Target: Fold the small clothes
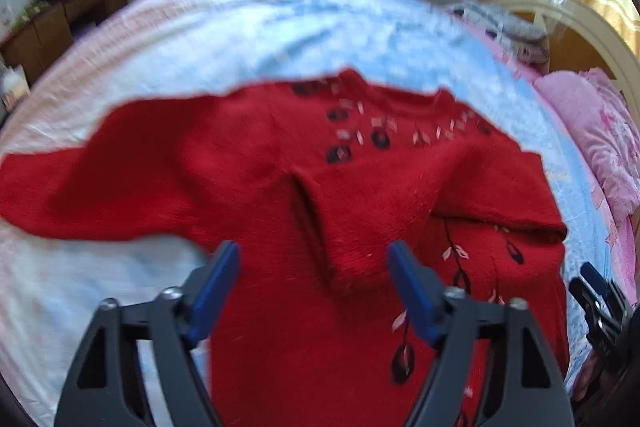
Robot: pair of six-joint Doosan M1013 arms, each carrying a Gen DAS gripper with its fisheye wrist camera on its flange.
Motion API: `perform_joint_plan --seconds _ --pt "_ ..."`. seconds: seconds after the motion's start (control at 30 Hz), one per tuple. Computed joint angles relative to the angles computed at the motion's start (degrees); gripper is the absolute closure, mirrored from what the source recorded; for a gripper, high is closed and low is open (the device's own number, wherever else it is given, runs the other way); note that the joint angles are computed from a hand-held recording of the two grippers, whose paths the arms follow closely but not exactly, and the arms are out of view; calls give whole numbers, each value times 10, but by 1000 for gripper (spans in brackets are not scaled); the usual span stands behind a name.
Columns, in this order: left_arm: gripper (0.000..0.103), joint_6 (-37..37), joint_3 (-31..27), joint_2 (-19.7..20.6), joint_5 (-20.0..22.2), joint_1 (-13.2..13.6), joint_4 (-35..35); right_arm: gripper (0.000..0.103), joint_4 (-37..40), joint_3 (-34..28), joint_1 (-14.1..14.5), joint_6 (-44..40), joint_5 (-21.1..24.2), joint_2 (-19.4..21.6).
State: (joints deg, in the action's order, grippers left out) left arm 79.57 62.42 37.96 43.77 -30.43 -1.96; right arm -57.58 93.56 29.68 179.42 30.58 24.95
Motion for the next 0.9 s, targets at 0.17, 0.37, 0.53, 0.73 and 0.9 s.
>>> perform_joint_plan --seconds 0.17,0.37,0.53,0.73,0.9 --pt "88 -8 -25 25 17 -3 -21 46 -14 18 -8 58 0 -3" --pt "96 -21 -9 6 -31 -7 29 46 -47 25 -3 84 16 -3" --pt "96 -55 5 -10 -71 0 78 44 -64 27 0 108 17 -4" --pt "96 -102 -8 10 -49 -4 155 43 -37 19 -1 75 12 1" --pt "96 -109 -16 16 -34 0 157 43 -28 -3 -9 11 -10 -2"
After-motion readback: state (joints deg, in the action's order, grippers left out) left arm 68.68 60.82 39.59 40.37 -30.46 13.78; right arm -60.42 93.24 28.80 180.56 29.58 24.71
